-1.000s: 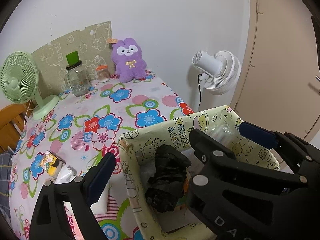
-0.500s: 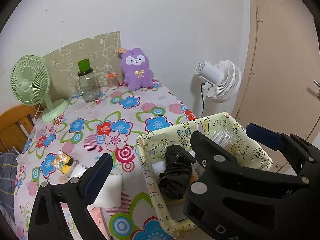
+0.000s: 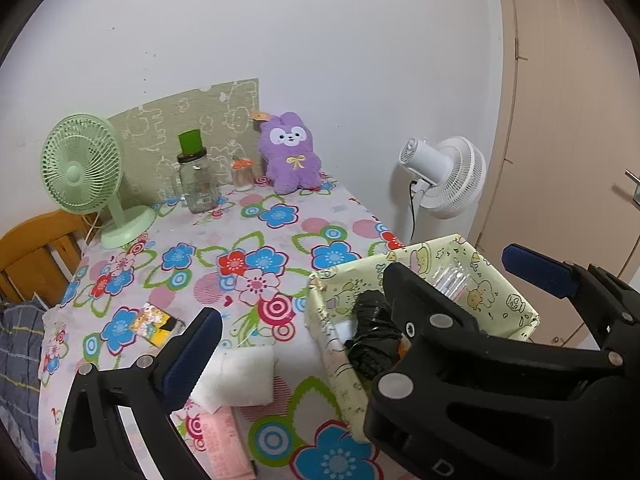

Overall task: Organize soft objects
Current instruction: 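Open both grippers and withdraw them from the paper box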

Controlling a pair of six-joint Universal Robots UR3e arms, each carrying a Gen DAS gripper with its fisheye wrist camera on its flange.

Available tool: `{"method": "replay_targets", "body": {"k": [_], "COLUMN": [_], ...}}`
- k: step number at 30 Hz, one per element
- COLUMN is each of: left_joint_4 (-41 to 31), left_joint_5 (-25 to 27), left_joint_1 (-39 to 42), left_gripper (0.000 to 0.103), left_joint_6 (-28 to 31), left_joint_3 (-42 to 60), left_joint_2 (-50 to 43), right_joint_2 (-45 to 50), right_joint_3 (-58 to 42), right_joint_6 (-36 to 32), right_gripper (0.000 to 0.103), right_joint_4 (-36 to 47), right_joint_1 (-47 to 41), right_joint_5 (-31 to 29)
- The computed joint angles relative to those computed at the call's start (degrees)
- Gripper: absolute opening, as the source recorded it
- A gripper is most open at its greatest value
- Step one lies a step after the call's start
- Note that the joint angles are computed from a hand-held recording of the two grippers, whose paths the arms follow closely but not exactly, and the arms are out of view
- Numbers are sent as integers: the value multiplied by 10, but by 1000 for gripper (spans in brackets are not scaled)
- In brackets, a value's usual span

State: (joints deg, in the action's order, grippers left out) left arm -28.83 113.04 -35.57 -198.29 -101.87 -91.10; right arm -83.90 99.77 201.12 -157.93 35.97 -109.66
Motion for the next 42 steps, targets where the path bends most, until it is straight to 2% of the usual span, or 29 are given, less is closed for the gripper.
{"method": "replay_targets", "body": {"k": [6,22,33,42], "left_joint_4": [0,-4,2,-4], "left_joint_5": [14,21,16,-20], "left_joint_1": [4,37,74,133], "left_gripper": [103,103,103,101], "left_joint_6": [0,-7,-6,2], "left_joint_3": [-39,-141,-209,-266], "left_joint_2": [43,141,195,239], "right_joint_2": [19,82,130,173], "right_joint_3": [-17,-71,-108,-133], "right_joint_6": [3,25,19,15], "right_gripper": [96,97,97,97], "right_joint_4": [-14,-24,-30,-39], "right_joint_1": [37,106,130,141], "right_joint_5": [-31,-70,-61,-47]}}
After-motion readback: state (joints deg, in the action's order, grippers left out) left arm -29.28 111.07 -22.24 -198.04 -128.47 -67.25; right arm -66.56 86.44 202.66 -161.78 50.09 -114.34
